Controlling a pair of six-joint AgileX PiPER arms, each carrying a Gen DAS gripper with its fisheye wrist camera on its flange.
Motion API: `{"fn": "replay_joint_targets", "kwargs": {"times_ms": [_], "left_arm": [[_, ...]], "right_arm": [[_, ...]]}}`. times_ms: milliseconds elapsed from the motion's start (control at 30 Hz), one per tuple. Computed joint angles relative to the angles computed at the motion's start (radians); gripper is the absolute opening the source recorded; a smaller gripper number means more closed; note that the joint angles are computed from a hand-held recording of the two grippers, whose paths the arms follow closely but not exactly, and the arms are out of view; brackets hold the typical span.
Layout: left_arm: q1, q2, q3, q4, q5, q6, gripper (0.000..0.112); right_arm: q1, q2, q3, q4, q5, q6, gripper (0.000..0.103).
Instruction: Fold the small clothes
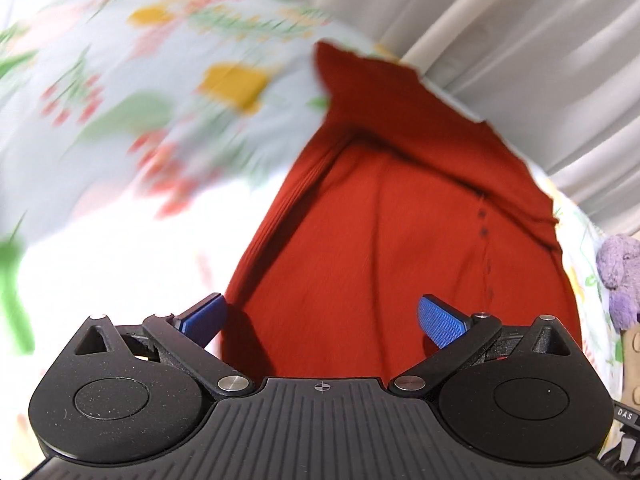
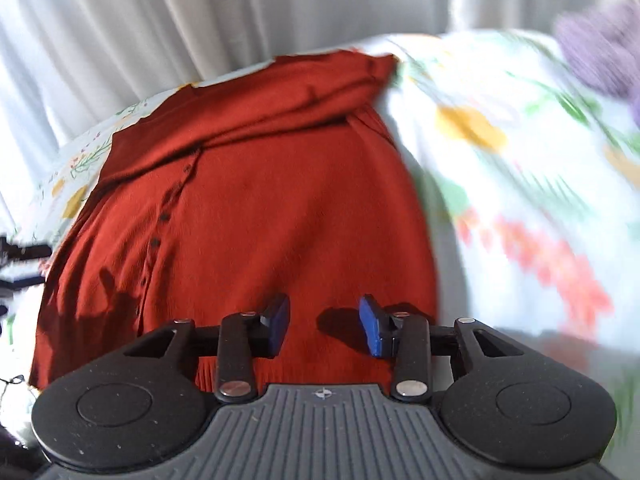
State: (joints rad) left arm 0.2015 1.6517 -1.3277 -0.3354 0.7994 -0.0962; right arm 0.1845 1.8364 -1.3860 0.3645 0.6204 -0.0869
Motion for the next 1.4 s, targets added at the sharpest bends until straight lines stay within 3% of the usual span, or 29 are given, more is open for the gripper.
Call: {"fn": "replay_joint_targets", "kwargs": {"times_ms": [133, 200, 333, 433, 500, 600, 667, 800, 867, 933, 1133, 1400], "left_arm": [[0.020, -0.039, 0.025, 0.013, 0.075, 0.009, 0.103], [0.025, -0.051, 0.036, 0.033, 0.085, -0.002, 0.103], [0.058, -0.078, 0.089, -0.058, 0.109, 0.057, 0.103], [0.064, -0.095, 0.126, -0.073, 0.101, 0.054, 0.091], [0.075, -0.123, 0.162, -0.095, 0.084, 0.065, 0.089], [0.096, -0.142, 0.180, -0.124, 0.092, 0.067, 0.080], [0.111, -0.146, 0.184, -0.151, 0.112, 0.079, 0.068], [0.099, -0.144, 0.183, -0.144, 0.123, 0.073, 0.054], [0.090, -0.130, 0.166, -0.126, 0.142, 0.063, 0.028], [0.096, -0.121, 0.168, -0.140, 0.154, 0.065, 0.010], [0.107, -0.143, 0.182, -0.178, 0.124, 0.095, 0.007], [0.134, -0.146, 0.078, -0.360, 0.112, 0.204, 0.007]], "right_arm": [[-0.067, -0.047, 0.061, 0.038, 0.027, -0.037, 0.038], [-0.111, -0.043, 0.066, 0.142, 0.080, -0.106, 0.038], [-0.172, -0.028, 0.093, 0.316, 0.160, -0.216, 0.038], [-0.186, -0.025, 0.097, 0.362, 0.180, -0.253, 0.037], [-0.193, -0.020, 0.096, 0.389, 0.198, -0.279, 0.034], [-0.195, -0.005, 0.085, 0.404, 0.216, -0.288, 0.023], [-0.196, 0.003, 0.081, 0.413, 0.220, -0.292, 0.015], [-0.208, 0.010, 0.075, 0.430, 0.236, -0.292, 0.010], [-0.211, 0.017, 0.069, 0.433, 0.241, -0.289, 0.008], [-0.215, 0.024, 0.063, 0.439, 0.249, -0.292, 0.006], [-0.246, 0.038, 0.070, 0.511, 0.272, -0.318, 0.005], [-0.313, 0.053, 0.075, 0.732, 0.329, -0.399, 0.005]]}}
